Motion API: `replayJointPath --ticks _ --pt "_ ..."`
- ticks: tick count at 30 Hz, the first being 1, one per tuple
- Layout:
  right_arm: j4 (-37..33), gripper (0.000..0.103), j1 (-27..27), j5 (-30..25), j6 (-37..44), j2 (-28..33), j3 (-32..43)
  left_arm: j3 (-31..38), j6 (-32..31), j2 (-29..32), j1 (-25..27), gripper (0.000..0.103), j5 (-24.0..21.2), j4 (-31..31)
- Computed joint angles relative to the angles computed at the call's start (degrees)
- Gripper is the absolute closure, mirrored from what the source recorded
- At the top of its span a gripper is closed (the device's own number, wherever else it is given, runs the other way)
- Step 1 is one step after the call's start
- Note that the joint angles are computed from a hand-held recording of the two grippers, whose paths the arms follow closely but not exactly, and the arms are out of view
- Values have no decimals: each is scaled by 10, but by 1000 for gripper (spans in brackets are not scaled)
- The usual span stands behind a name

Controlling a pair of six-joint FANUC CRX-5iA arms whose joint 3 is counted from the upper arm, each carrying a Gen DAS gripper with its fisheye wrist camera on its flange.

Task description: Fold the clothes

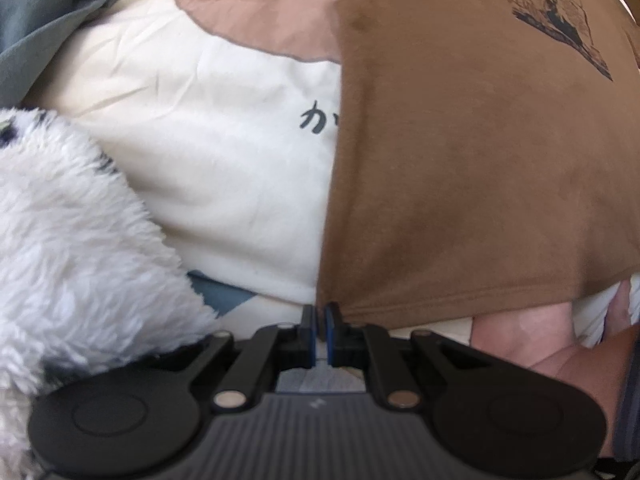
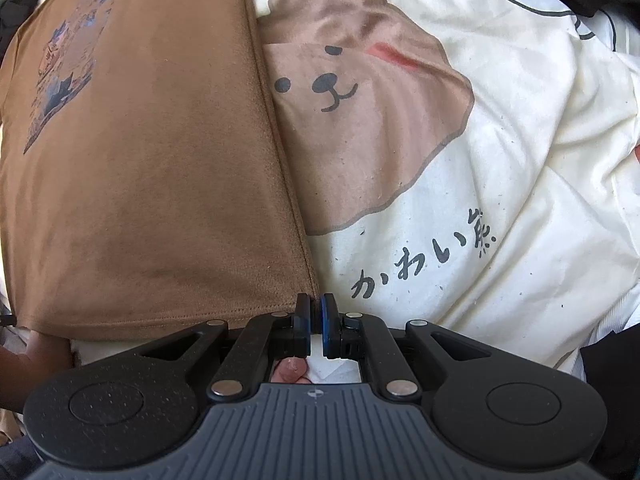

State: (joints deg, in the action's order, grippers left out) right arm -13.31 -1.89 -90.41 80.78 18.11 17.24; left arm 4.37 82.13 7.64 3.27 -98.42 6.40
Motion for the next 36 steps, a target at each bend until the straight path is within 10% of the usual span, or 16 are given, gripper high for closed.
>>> replayJointPath --ticks 13,23,36 --pt "-21 99 -16 -18 -8 0 10 25 -11 0 11 102 -22 -13" --pt "1 97 -26 -5 -20 -2 30 6 -20 -31 34 87 21 35" --pt "15 65 -26 32 21 32 129 -25 22 -20 14 78 62 54"
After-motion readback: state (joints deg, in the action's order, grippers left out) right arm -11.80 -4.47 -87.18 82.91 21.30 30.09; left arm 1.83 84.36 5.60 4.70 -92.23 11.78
